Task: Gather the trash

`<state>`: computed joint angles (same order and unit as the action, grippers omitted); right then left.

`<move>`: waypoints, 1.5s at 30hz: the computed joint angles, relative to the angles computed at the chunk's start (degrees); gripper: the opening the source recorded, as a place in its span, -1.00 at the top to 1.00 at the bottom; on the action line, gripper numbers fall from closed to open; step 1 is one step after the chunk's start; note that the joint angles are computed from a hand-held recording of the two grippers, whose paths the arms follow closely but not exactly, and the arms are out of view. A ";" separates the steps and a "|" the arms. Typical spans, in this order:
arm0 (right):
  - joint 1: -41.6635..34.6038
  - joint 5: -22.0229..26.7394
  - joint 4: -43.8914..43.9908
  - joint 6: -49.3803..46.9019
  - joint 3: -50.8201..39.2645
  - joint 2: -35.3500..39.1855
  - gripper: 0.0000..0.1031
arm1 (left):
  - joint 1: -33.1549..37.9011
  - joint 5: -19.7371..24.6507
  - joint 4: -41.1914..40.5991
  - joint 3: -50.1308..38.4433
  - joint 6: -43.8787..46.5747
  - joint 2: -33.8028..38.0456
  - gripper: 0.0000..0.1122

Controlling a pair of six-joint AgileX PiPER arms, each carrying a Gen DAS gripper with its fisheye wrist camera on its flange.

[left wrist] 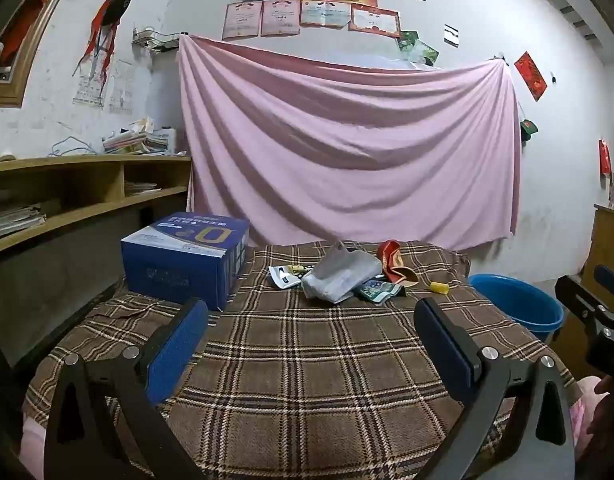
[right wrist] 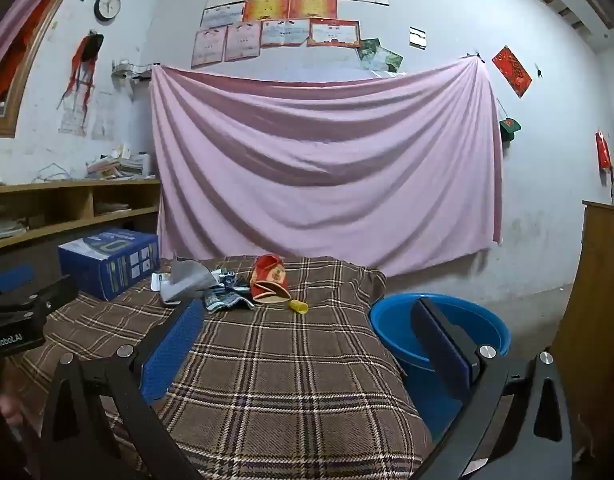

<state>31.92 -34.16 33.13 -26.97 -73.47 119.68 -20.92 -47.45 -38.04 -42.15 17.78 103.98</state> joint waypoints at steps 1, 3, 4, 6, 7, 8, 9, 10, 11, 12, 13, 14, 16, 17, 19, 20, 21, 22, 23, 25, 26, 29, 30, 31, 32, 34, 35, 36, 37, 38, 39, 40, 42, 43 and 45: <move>0.03 0.03 0.15 -0.07 -0.02 0.00 -1.00 | 0.02 0.08 0.11 0.00 -0.07 -0.02 -0.80; 0.06 -0.25 0.02 0.22 0.02 0.06 -1.00 | -0.08 0.11 -0.33 -0.07 0.09 0.00 -0.80; 0.06 -0.19 0.09 0.15 -0.02 0.09 -1.00 | -0.09 0.08 -0.26 -0.08 0.09 0.03 -0.80; 0.13 -0.72 -0.19 0.36 0.21 0.05 -1.00 | -0.12 -0.16 -0.20 -0.01 -0.19 0.06 -0.80; 0.13 -0.72 -0.19 0.36 0.21 0.05 -1.00 | -0.12 -0.16 -0.20 -0.01 -0.19 0.06 -0.80; 0.18 -0.79 -0.13 0.31 0.26 0.04 -1.00 | -0.09 -0.11 -0.11 0.01 -0.29 0.04 -0.80; 0.22 -0.78 -0.04 0.21 0.26 0.04 -1.00 | -0.12 -0.19 -0.21 0.00 -0.23 0.06 -0.80; 0.25 -0.73 0.07 0.15 0.17 0.10 -1.00 | -0.14 -0.23 -0.19 0.02 -0.22 0.06 -0.80; 0.30 -0.67 0.29 -0.02 0.03 0.19 -1.00 | -0.14 -0.23 -0.19 0.02 -0.22 0.06 -0.80; 0.32 -0.80 0.30 -0.02 0.11 0.16 -1.00 | -0.14 -0.23 -0.19 0.02 -0.22 0.06 -0.80; 0.29 -0.78 0.15 0.16 0.15 0.12 -1.00 | -0.18 -0.30 -0.27 0.04 -0.18 0.07 -0.80; 0.25 -0.85 -0.18 0.55 0.27 0.07 -1.00 | -0.21 -0.33 -0.32 0.04 -0.13 0.07 -0.80; 0.26 -0.89 -0.07 0.40 0.16 0.17 -1.00 | -0.20 -0.32 -0.29 0.03 -0.09 0.07 -0.80; 0.24 -0.87 -0.18 0.50 0.14 0.20 -1.00 | -0.24 -0.35 -0.34 0.05 0.00 0.06 -0.80; 0.24 -0.82 -0.16 0.61 0.15 0.18 -1.00 | -0.43 -0.22 -0.72 0.38 0.44 -0.62 -0.80; 0.26 -0.84 -0.08 0.54 0.14 0.18 -1.00 | -0.75 -0.19 -1.22 0.19 0.84 -0.65 -0.80; 0.26 -0.84 -0.08 0.54 0.14 0.18 -1.00 | -0.79 -0.04 -1.36 -0.30 1.12 -0.39 -0.80; 0.28 -0.85 0.01 0.46 0.17 0.16 -1.00 | -0.80 0.03 -1.41 -0.33 1.28 -0.43 -0.80; 0.26 -0.90 -0.13 0.65 0.26 0.10 -1.00 | -0.74 0.18 -1.32 -0.28 1.36 -0.58 -0.80; 0.26 -0.92 -0.21 0.71 0.29 0.12 -1.00 | -0.24 0.24 -0.63 -0.04 0.97 -0.65 -0.80; 0.26 -0.87 -0.13 0.60 0.28 0.12 -1.00 | -0.29 0.22 -0.71 -0.10 1.05 -0.58 -0.80; 0.28 -0.98 -0.21 0.76 0.47 -0.01 -1.00 | -0.36 0.16 -0.82 -0.19 1.15 -0.51 -0.80; 0.27 -1.03 -0.33 0.86 0.50 -0.01 -1.00 | -0.37 0.11 -0.76 -0.15 1.12 -0.48 -0.80; 0.24 -1.02 -0.35 0.91 0.48 0.05 -1.00 | -0.44 0.02 -0.94 -0.21 1.25 -0.39 -0.80; 0.22 -1.03 -0.43 0.96 0.43 0.16 -1.00 | -0.43 0.07 -0.95 -0.22 1.30 -0.42 -0.80; 0.17 -1.05 -0.55 1.14 0.40 0.26 -1.00 | -0.44 0.03 -0.91 -0.20 1.25 -0.43 -0.80; 0.16 -1.10 -0.63 1.21 0.38 0.34 -1.00 | -0.44 0.04 -0.92 -0.22 1.27 -0.41 -0.80; 0.13 -1.14 -0.70 1.31 0.36 0.41 -1.00 | -0.46 0.04 -0.98 -0.24 1.32 -0.40 -0.80; 0.13 -1.15 -0.68 1.30 0.32 0.49 -1.00 | -0.46 0.04 -0.98 -0.24 1.32 -0.40 -0.80; 0.12 -1.14 -0.66 1.28 0.27 0.57 -1.00 | -0.49 0.08 -1.07 -0.29 1.41 -0.40 -0.80; 0.09 -1.14 -0.78 1.40 0.26 0.62 -1.00 | -0.50 0.03 -1.03 -0.26 1.38 -0.38 -0.80; 0.11 -1.13 -0.75 1.40 0.26 0.62 -1.00 | -0.51 -0.05 -0.98 -0.23 1.33 -0.35 -0.80; 0.56 -0.92 0.37 0.37 0.36 0.03 -1.00 | -0.53 -0.09 -1.05 -0.28 1.39 -0.30 -0.80; 0.50 -0.90 0.22 0.53 0.33 0.10 -1.00 | -0.53 -0.09 -1.05 -0.28 1.39 -0.30 -0.80; 0.56 -0.80 0.42 0.37 0.31 0.03 -1.00 | -0.58 -0.07 -1.18 -0.33 1.53 -0.30 -0.80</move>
<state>32.48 -34.97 33.56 -26.60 -73.16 119.71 -21.50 -47.52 -39.23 -42.49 19.31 103.67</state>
